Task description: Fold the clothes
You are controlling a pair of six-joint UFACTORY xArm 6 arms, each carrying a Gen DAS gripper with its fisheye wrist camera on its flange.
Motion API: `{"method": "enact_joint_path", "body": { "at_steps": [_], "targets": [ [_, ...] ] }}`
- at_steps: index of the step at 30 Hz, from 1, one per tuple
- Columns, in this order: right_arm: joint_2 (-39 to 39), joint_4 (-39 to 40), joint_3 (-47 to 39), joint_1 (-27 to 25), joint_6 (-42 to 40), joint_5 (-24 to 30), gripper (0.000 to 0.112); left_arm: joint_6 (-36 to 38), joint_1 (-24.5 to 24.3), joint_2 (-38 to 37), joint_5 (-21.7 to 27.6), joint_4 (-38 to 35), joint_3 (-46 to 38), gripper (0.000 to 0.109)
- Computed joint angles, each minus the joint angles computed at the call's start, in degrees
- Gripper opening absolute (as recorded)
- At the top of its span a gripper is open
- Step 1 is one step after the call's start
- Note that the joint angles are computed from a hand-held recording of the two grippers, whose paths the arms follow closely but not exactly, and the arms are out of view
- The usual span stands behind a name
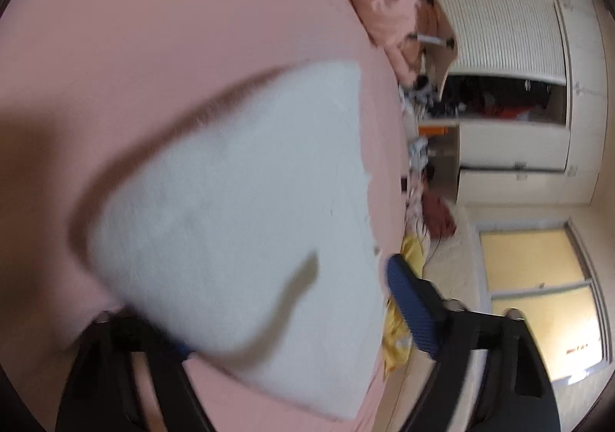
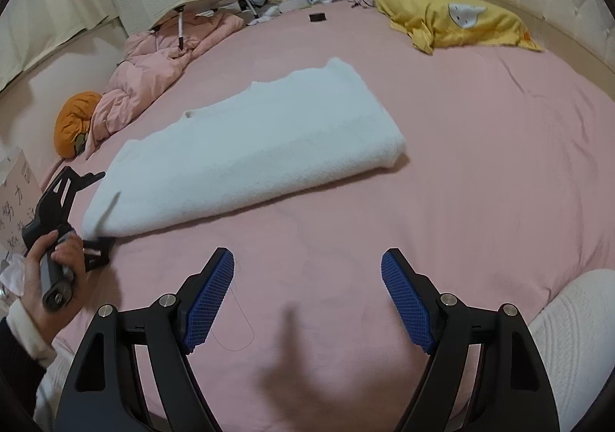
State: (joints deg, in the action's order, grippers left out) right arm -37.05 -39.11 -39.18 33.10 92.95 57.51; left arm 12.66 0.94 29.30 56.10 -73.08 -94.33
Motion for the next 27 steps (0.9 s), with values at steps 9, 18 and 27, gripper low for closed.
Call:
{"method": "enact_joint_path", "body": {
  "at_steps": [9,18,27],
  "targets": [
    [0.5,3.2,1.6,-4.6,-1.8,-5.2,0.079,5.7,-3.2,0.4,-5.3,15.2,-1.3,0.026],
    [31.6,-4.6,-24.7,-20.0,-23.4,-15.9,0.079,3.6,-6.8,1.6,-9.2,31.7,-5.8,0.027],
    [51.9,3.1,-39.7,-23.9,-35.2,-16.9,0.099,6.1,-4.0,5.2,0.2,30.0,-10.9,0.028]
  ]
}}
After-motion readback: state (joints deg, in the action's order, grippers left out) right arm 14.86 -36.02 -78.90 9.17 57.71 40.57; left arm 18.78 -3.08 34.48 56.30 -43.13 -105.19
